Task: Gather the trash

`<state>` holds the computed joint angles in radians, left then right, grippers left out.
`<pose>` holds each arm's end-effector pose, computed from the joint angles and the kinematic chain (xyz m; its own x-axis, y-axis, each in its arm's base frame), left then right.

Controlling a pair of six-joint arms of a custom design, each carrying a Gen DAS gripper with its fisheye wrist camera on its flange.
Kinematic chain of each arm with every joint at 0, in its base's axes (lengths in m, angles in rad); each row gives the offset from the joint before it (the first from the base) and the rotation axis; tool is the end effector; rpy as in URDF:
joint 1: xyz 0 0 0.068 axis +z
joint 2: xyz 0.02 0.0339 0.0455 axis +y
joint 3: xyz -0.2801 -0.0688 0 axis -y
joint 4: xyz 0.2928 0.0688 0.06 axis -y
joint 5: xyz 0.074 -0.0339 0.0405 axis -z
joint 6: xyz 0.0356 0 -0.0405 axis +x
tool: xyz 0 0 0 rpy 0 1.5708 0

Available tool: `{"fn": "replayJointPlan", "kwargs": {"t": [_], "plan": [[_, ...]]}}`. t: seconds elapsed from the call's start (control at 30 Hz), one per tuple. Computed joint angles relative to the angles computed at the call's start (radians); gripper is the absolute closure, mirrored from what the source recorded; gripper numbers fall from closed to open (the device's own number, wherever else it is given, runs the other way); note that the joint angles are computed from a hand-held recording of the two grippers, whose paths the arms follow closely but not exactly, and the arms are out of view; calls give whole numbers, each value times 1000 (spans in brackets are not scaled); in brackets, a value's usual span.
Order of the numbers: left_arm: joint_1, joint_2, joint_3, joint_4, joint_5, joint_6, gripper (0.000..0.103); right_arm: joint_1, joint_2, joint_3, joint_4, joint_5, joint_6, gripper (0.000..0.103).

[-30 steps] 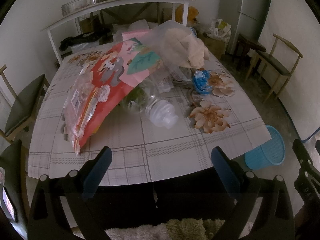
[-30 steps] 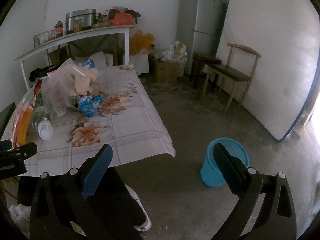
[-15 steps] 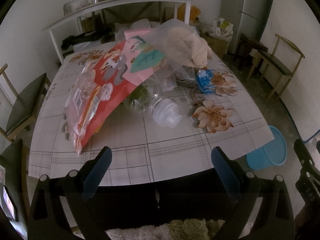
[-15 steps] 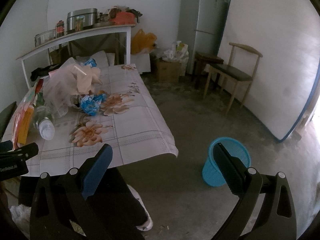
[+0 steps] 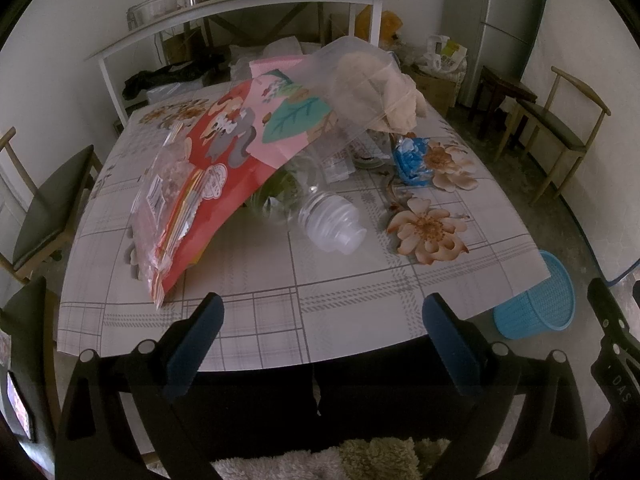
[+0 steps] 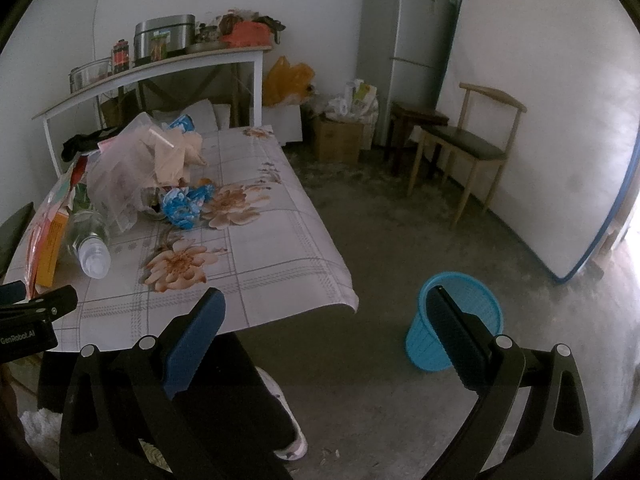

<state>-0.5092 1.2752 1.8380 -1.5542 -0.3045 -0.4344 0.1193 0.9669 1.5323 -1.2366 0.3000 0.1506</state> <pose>0.1913 -0.0946 0.4981 -0.7982 -0.0142 -0.6023 -0.0157 0.9999 -0.0028 0.1607 0.0087 0.4844 -0.5931 0.0733 -0.8018 0.2074 0.9761 -0.0642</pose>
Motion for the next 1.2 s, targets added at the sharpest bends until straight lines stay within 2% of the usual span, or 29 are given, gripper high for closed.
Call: {"fn": "replayJointPlan", "kwargs": {"t": [0.27,0.43,0.57,0.73,0.83,0.9,1.07,1.2], "plan": [[9,-22,-21,33,3,24,6,0,0,0,-1,-5,1,7],[63,-75,-50,118,62,144,6,59,26,7,14,10,26,7],[162,-142,-96,200,113,216,6,115,66,30,38,3,53,7],[348,-202,-161,294,194,364,6,197,135,65,70,-17,73,7],[459,-239,-222,361,257,445,6,229,173,91,79,-66,73,7],[558,-264,-272,410,360,531,6,247,193,106,87,-105,67,7],[676,-277,-328,443,461,613,6,272,243,138,106,-181,61,7],[718,-229,-312,444,519,628,6,279,288,170,97,-210,88,9]]}}
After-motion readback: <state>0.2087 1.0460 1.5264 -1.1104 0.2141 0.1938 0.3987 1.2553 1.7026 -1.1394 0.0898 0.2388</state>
